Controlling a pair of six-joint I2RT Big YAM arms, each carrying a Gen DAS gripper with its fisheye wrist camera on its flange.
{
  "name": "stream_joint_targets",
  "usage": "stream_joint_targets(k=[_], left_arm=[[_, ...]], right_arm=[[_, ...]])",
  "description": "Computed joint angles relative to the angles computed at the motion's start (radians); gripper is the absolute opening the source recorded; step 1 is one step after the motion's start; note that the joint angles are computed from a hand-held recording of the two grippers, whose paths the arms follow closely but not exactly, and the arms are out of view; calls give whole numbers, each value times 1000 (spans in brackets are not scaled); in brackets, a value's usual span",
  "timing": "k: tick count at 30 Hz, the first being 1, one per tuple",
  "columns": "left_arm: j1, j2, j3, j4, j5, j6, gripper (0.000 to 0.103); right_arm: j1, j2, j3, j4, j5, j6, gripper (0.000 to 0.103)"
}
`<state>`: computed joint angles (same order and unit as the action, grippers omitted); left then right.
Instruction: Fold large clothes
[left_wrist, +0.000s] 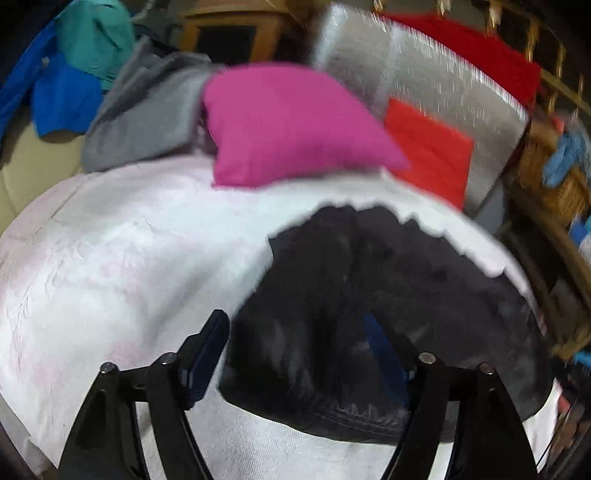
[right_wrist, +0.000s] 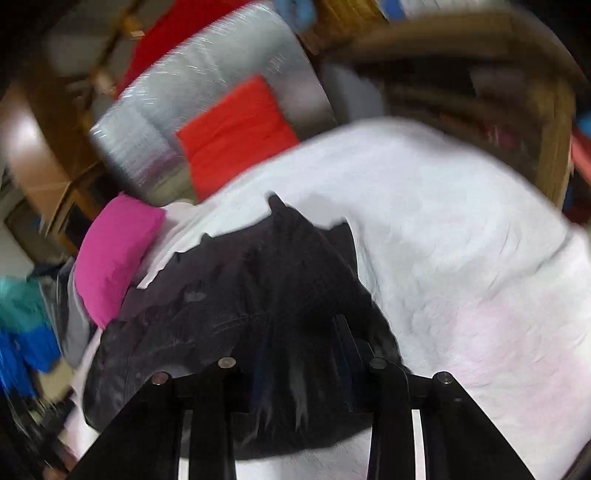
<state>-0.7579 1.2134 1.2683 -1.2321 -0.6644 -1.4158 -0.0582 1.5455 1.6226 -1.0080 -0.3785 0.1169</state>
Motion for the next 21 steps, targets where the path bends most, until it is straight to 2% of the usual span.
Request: stream_joint_targets(k=[2, 3, 5, 7, 11, 14, 17, 20, 21], left_arm=[[43, 60, 28, -69, 117, 22, 79], [54, 59, 13, -55, 159, 32, 79], [64, 32, -19, -9, 175, 11, 79], [69, 7, -33, 6, 185, -10, 79], [44, 18, 10, -64, 102, -27, 79], [12, 64, 84, -160, -10, 4, 79], [10, 121, 137, -214, -45, 77, 82], [28, 175, 170, -235, -11, 164, 82], [35, 195, 178, -246, 7, 183, 82]], right_arm=[[1, 60, 48, -78, 46, 5, 32], [3, 79, 63, -105, 49, -1, 33], [14, 71, 58, -96, 81, -18, 32], [28, 48, 47, -70, 126, -18, 32], [37, 5, 26, 18, 131, -6, 35], [45, 11, 31, 81, 102, 25, 36], [70, 82, 94, 31, 74, 18, 36], [94, 163, 160, -65, 154, 7, 33], [93, 188, 177, -80, 155, 17, 31]])
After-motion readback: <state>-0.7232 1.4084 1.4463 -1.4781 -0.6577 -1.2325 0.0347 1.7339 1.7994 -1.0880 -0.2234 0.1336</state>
